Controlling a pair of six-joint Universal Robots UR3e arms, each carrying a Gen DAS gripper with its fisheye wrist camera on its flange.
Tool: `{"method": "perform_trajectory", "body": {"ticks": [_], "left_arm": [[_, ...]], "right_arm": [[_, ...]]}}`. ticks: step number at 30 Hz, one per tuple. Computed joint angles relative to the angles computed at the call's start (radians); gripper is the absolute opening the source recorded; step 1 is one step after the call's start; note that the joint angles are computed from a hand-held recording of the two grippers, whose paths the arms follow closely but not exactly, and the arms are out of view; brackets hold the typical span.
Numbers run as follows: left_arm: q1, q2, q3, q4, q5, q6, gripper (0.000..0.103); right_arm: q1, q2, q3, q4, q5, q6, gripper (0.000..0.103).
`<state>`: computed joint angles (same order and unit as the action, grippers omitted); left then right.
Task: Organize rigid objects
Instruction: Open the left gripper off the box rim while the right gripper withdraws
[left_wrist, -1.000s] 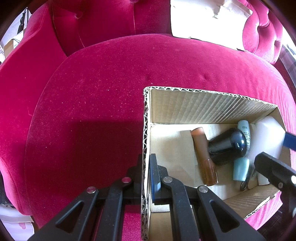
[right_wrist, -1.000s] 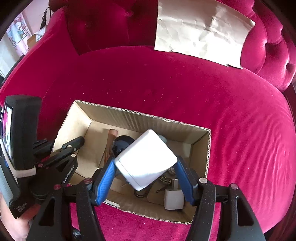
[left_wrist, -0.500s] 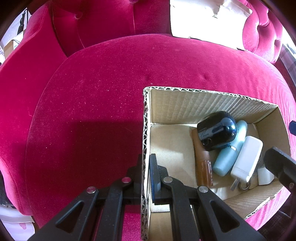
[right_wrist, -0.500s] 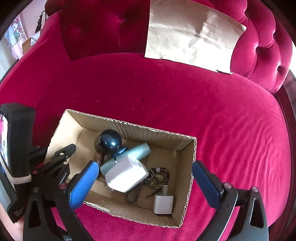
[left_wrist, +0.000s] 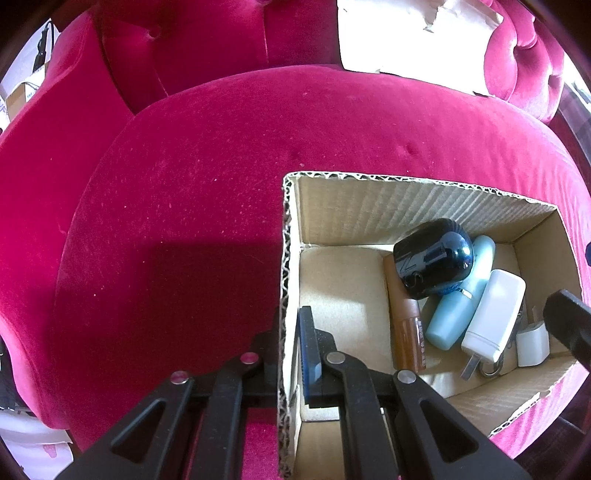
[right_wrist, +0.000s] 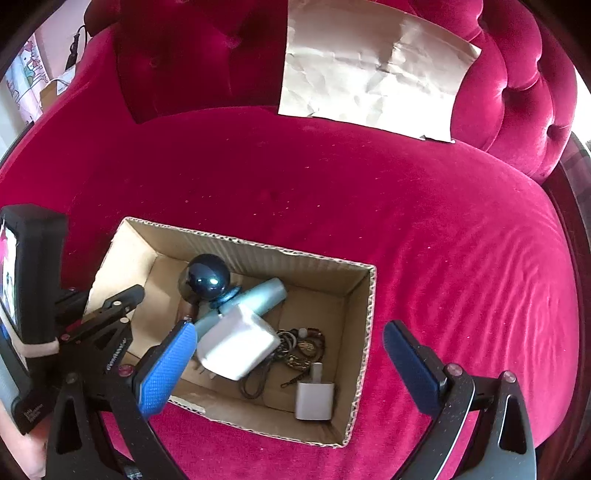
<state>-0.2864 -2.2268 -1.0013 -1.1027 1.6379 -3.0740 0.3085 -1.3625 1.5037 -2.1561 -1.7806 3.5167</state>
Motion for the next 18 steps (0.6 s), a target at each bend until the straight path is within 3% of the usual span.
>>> {"method": "perform_trajectory", "body": {"ticks": [2,3,5,6,7,12,18], "left_arm": [[-0.006,-0.008,0.013,-0.007,0.02,-0.004,0.015],[-0.006,-0.012,0.022,-0.015,0.025,-0.009,0.023],[-0.001,-0.013,0.034,-0.033,0.013,-0.019,0.062],[0.002,-0.012,0.037,-0.044,0.004,-0.023,0.092],[0.001,-0.009,0.034,-0.046,-0.003,-0.02,0.1],[-0.03,0.009,-0.011,0.012,0.083,0.002,0.103],[-0.036,0.054,-0.036,0.024,0.068,-0.022,0.103]], "right_arm": [[-0.006,-0.008,0.003,0.004,0.006,0.001,0.103],[-0.004,-0.009,0.002,0.006,0.006,0.001,0.103],[0.0,-0.011,-0.003,0.011,-0.002,0.004,0.103],[-0.001,-0.015,-0.001,0.013,0.002,0.004,0.103],[-0.002,-0.017,-0.001,0.015,0.004,0.005,0.103],[0.002,-0.035,-0.004,0.029,0.003,0.011,0.103],[0.016,-0.074,-0.001,0.056,-0.015,0.026,0.103]]}}
